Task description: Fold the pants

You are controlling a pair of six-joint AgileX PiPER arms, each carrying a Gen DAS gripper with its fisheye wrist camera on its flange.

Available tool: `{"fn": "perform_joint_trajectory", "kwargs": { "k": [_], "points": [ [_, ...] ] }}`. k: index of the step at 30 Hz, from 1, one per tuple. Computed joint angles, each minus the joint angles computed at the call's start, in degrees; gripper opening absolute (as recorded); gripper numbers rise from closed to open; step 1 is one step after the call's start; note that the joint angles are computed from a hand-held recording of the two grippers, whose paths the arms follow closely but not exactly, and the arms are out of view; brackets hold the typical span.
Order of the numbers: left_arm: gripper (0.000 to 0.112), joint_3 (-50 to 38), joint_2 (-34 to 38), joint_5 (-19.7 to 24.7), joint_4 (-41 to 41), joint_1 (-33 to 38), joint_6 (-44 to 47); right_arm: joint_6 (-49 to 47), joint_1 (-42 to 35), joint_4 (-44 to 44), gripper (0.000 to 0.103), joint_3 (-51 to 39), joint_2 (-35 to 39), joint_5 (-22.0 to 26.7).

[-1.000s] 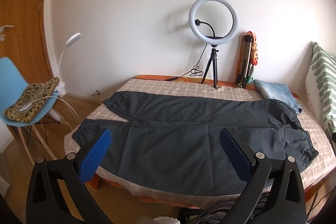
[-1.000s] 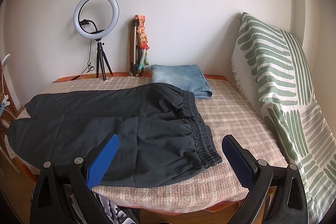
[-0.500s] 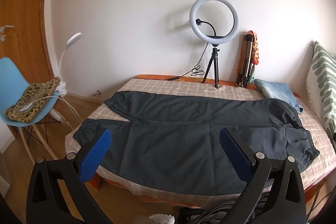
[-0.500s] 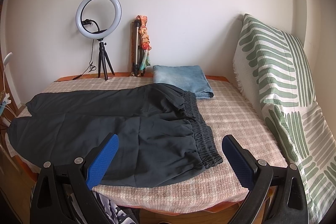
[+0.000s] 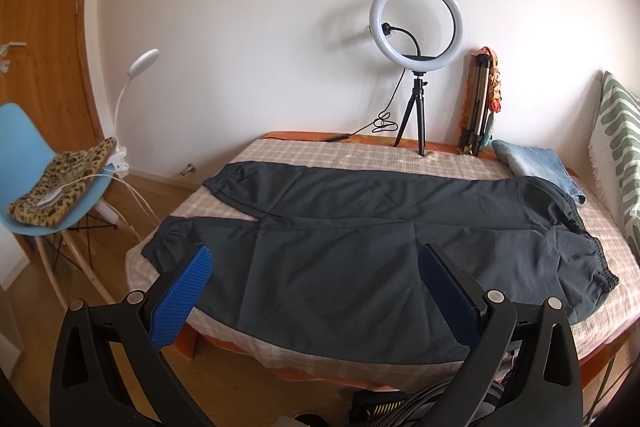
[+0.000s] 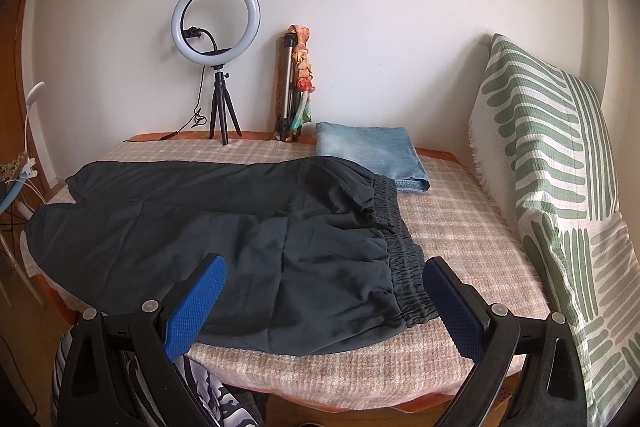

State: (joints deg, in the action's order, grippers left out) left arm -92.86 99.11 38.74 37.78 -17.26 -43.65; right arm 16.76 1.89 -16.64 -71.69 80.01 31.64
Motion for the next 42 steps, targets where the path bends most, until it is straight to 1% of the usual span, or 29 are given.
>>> {"fn": "perform_joint_trajectory", "kwargs": {
  "k": [2,4,7,9,10,11,13,14,15,17,18,20,23,25,27,28,30,32,36,40,42],
  "points": [
    [0.102,1.39,0.22,-0.93,0.67,1.00,-0.21,-1.42,0.20,-0.43,0.100,0.28,0.22,-0.64],
    [0.102,2.43,0.77,-1.10,1.89,1.79,-0.29,-3.35,0.24,-0.48,0.100,1.24,0.21,-2.48],
    [0.098,3.35,1.97,-1.38,0.97,4.07,1.21,-10.81,-0.86,5.61,0.100,2.71,0.69,-6.07],
    [0.094,3.87,2.62,-2.26,-2.98,6.60,4.05,-18.05,-1.50,11.95,0.100,3.32,1.73,-8.02],
    [0.089,3.96,3.01,-2.78,-5.87,8.07,6.10,-20.47,-1.47,13.66,0.100,3.44,2.45,-8.36],
    [0.084,3.91,3.49,-3.11,-9.02,9.58,8.34,-23.75,-1.41,15.98,0.100,2.99,3.61,-7.91],
    [0.078,3.88,4.46,-3.28,-14.42,12.53,12.20,-30.80,-1.25,21.15,0.097,1.39,6.28,-5.20],
    [0.075,4.15,4.81,-3.42,-15.98,13.80,13.28,-34.69,-1.12,23.97,0.092,0.45,7.68,-3.55],
    [0.073,4.56,5.04,-3.48,-16.80,14.79,13.86,-37.81,-0.83,25.88,0.089,-0.24,8.92,-2.39],
    [0.065,5.03,5.53,-3.33,-17.95,16.68,15.13,-39.65,0.51,25.25,0.086,-1.19,11.05,-1.09],
    [0.063,5.28,5.72,-3.47,-18.38,17.59,15.76,-41.19,0.95,25.81,0.085,-1.52,12.02,-0.78],
    [0.057,5.56,6.09,-3.60,-19.86,19.58,17.42,-44.97,1.12,28.86,0.082,-2.68,14.32,0.48],
    [0.053,4.85,7.27,-4.38,-25.65,23.46,22.90,-45.94,1.90,29.13,0.072,-5.26,18.00,3.20],
    [0.051,3.22,8.98,-4.00,-30.78,26.38,26.90,-46.41,2.60,28.48,0.070,-6.00,19.71,3.83],
    [0.046,0.71,11.08,-2.89,-37.22,29.36,31.23,-46.29,3.54,27.30,0.069,-6.41,20.91,4.29],
    [0.043,-0.46,12.06,-2.49,-39.21,30.45,32.23,-46.21,4.05,26.39,0.069,-6.56,21.58,4.19],
    [0.041,-3.24,14.33,-1.60,-40.26,31.87,32.32,-45.63,4.92,24.44,0.067,-5.97,21.96,3.37],
    [0.036,-6.21,16.69,-0.41,-41.18,32.86,32.84,-46.41,5.04,24.70,0.065,-5.97,22.58,3.19],
    [0.031,-9.65,19.69,0.63,-42.90,33.33,34.76,-46.27,5.58,23.23,0.065,-6.61,23.44,3.54],
    [0.030,-11.10,21.20,1.19,-42.94,32.54,35.57,-47.06,6.37,21.68,0.065,-6.84,23.73,3.73],
    [0.030,-11.64,21.65,1.42,-43.21,32.35,35.92,-48.76,6.30,22.63,0.065,-7.57,23.98,4.96]
  ]
}}
